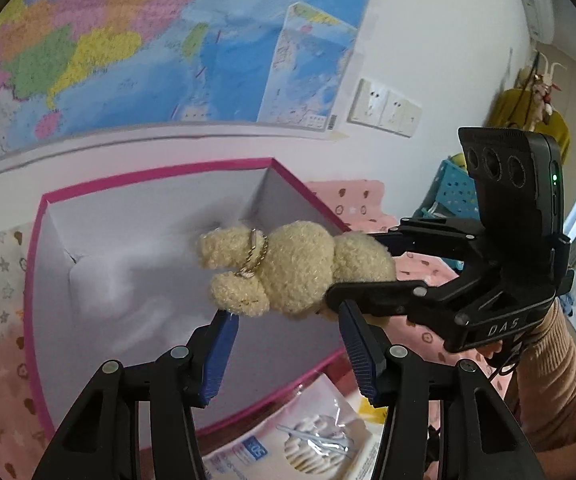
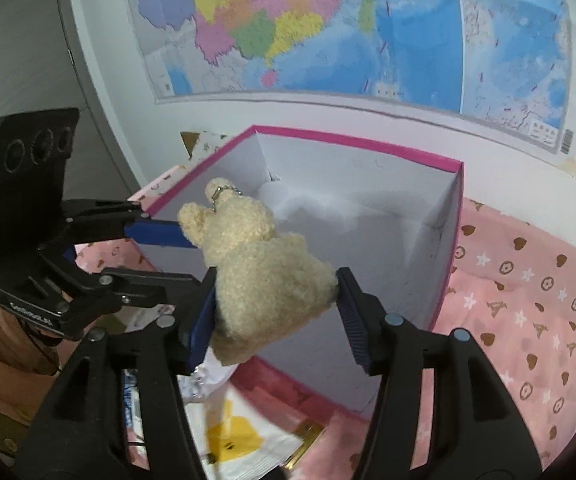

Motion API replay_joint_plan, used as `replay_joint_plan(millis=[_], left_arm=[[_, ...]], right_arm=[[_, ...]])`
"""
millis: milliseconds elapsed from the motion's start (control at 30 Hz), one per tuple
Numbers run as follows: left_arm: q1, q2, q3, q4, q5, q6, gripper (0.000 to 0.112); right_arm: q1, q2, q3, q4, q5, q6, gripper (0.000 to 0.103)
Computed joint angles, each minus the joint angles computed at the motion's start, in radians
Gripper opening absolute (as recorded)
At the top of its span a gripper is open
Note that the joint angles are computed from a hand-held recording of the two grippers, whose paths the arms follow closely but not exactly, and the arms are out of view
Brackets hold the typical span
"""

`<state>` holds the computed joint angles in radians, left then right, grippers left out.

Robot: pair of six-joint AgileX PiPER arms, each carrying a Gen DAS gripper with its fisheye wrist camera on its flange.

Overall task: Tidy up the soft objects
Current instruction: 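Carry the teddy bear with the right gripper into the pink box and release, then withdraw the right gripper from the box toward the white wipes pack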

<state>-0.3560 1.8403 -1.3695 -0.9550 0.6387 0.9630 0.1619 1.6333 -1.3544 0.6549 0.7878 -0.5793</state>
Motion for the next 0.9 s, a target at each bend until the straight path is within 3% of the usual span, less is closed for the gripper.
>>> replay_joint_plan(millis=[100, 267, 367, 467, 633, 900], left_arm=[[-0.014, 0.021, -0.02, 0.056, -0.021, -0.054, 0.053], [-0.021, 0.02, -0.009, 0.101, -0.049, -0.106, 0.053], [-0.022, -0.026, 0.052, 0.088, -0.099, -0.071, 0.053], [0.009, -0.097, 0.134, 0.006, -0.117, 0.023, 0.054], [0.075, -0.196, 0.236, -0.125, -0.127, 0.143, 0.059], [0.222, -0.317, 0.415, -0.273, -0.059, 0.288, 0.062]], right_arm=[[0.008, 0.052, -0.049, -0.044, 0.014, 0.03, 0.064], [0.041, 0.105, -0.094, -0.232, -0.032, 0.209, 0.067], [0.021, 0.102, -0.084, -0.198, -0.008, 0.213, 0.067], [0.032, 0.045, -0.032, -0.224, -0.037, 0.234, 0.067], [0.03, -0.127, 0.097, -0.127, -0.06, 0.168, 0.067], [0.117, -0.287, 0.215, -0.116, -0.04, 0.181, 0.067]])
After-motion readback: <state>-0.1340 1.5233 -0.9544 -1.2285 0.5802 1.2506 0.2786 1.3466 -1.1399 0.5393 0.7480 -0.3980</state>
